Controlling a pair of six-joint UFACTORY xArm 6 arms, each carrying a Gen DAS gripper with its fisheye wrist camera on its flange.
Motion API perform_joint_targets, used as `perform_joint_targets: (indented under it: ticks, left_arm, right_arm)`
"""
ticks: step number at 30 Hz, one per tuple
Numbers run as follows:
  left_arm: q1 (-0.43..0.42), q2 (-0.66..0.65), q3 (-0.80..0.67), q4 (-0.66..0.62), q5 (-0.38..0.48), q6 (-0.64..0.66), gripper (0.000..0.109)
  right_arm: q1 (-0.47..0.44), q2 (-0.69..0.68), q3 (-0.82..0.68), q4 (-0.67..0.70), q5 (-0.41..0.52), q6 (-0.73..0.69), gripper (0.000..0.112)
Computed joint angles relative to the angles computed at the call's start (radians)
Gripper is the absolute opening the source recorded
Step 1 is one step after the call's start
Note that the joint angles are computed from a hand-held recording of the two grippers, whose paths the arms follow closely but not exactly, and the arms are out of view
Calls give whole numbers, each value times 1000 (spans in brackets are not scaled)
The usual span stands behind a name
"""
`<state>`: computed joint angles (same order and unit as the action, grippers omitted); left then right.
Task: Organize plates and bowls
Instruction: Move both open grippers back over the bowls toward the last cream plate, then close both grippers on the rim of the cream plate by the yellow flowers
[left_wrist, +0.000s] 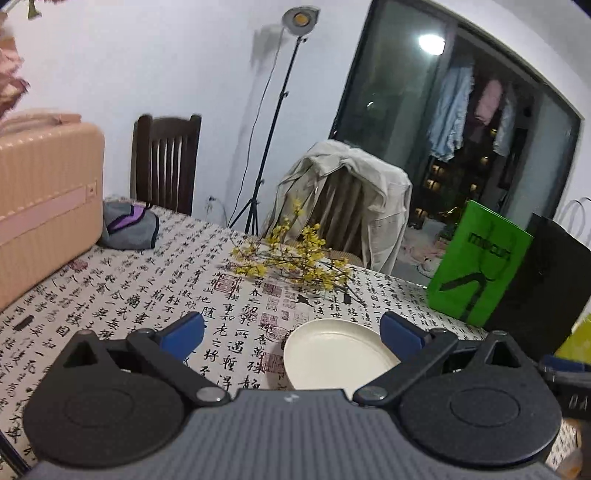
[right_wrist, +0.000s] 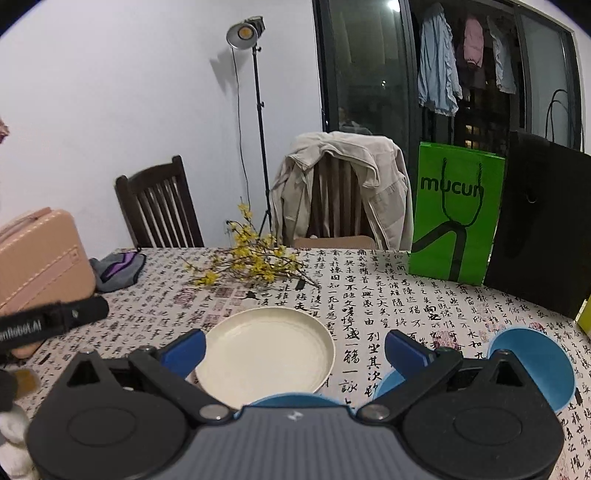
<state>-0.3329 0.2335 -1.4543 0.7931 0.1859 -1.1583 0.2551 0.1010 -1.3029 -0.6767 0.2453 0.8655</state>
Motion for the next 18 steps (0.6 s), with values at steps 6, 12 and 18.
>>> perform_joint_targets:
  ticks: [6,12,18]
  left_arm:
    - [-7,151,-189,-244,69,163,103]
    - [-6,330,-415,-431,172,196,103]
    - [-6,477,-583,-569,258,336,103]
  right_arm:
    - [-2,129,-147,142,71,-123,103]
    - [-5,273,-315,252,175,-215,103]
    - [-10,402,-474,269,272,-248,103]
